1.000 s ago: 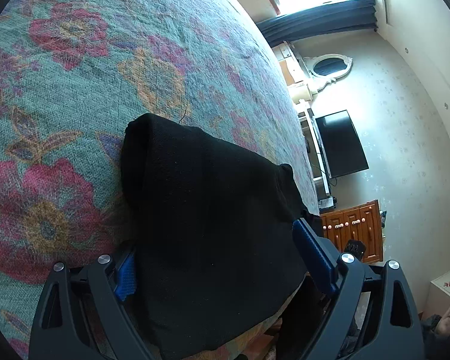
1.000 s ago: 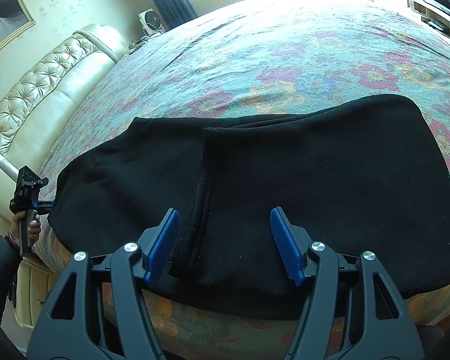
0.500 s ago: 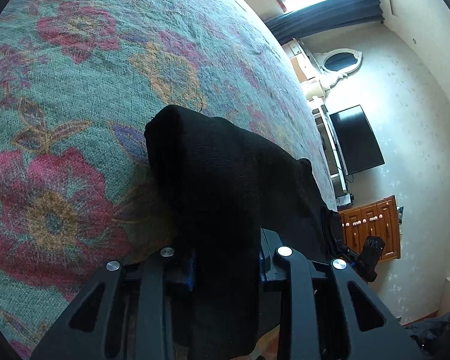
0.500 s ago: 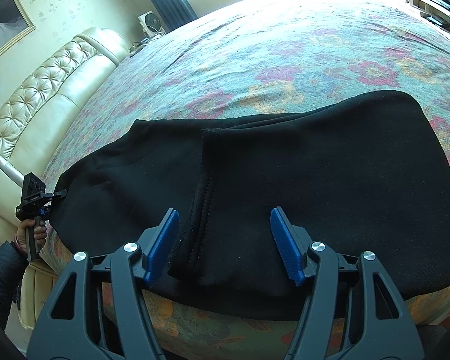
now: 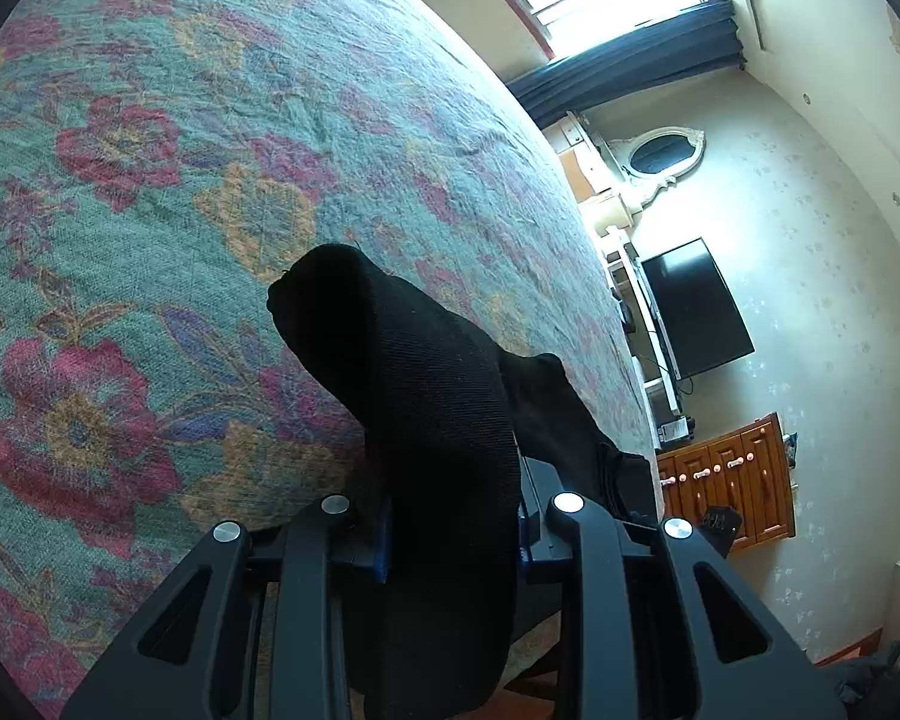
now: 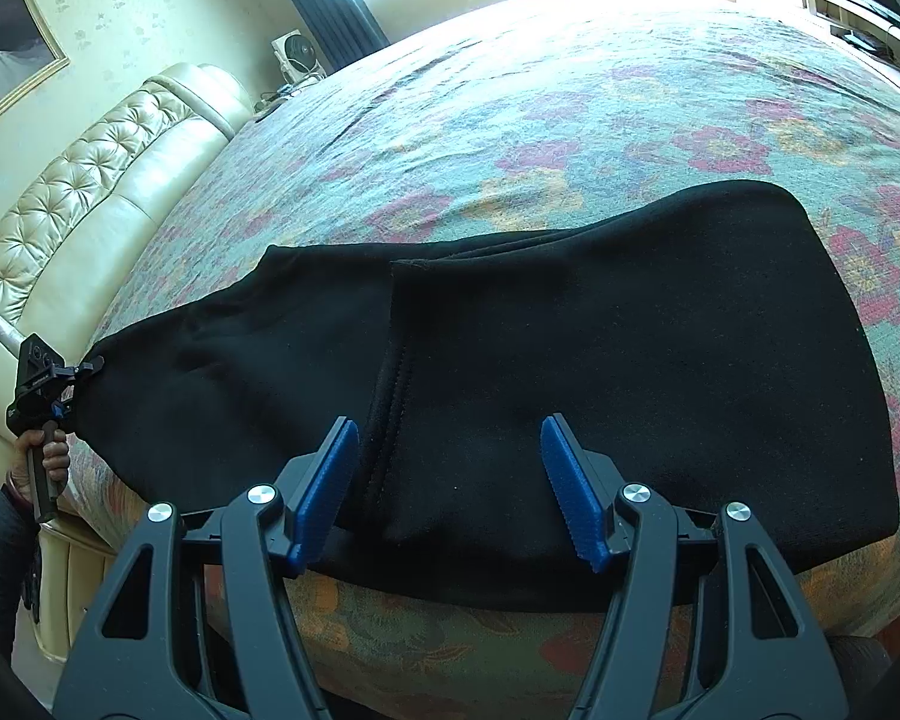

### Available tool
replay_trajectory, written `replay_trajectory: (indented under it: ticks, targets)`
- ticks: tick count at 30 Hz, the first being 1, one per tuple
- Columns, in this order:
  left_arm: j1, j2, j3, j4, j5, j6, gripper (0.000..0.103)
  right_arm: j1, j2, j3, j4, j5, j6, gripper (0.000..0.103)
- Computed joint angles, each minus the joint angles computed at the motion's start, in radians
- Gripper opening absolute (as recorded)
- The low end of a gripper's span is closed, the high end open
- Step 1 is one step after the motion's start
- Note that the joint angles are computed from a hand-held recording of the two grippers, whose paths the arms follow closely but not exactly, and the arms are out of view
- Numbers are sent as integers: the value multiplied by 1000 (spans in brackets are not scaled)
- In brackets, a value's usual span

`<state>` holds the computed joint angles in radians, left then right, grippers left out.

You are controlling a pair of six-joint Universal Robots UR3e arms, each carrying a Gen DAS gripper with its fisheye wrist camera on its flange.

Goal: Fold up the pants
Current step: 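Grasp the end of the folded black trousers with the left tool, then lift the held trouser end with the left tool and fold it toward the right tool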

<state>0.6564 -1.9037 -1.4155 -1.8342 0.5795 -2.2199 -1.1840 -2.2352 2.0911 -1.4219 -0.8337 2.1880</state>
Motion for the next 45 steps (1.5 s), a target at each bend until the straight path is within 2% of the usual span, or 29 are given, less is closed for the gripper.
replay_trajectory:
  ticks: [3, 9, 14, 17, 19, 20, 26, 29, 41, 45]
  targets:
    - [-12, 29, 14, -57, -41, -3, 29, -18, -27, 0, 26, -10, -29, 63]
    - [-50, 97, 8, -80, -75, -29, 29, -42, -60, -2, 79, -18, -71, 63]
    - [-81, 140, 15, -99, -96, -38, 29, -81, -102, -13, 165, -14, -134, 68]
    - [-103, 157, 15, -73, -87, -57, 29, -132, -121, -42, 292, 28, -214, 67]
    - [-112, 166, 8, -59, -89, -71, 29, -125, -100, -66, 359, 48, -259, 57]
    - [-116, 169, 7, -54, -90, -78, 29, -104, -85, -71, 372, 49, -267, 56]
    - [-146, 184, 2, -23, -90, -111, 29, -5, -118, 3, 317, 60, -214, 57]
    - [-164, 186, 9, -13, -92, -128, 29, 15, -152, 15, 297, 61, -208, 61]
    - [-237, 187, 20, 69, -98, -216, 29, -55, -198, -56, 441, 56, -306, 61]
    - [-271, 199, 8, 111, -105, -259, 29, -109, -217, -103, 555, 53, -387, 61]
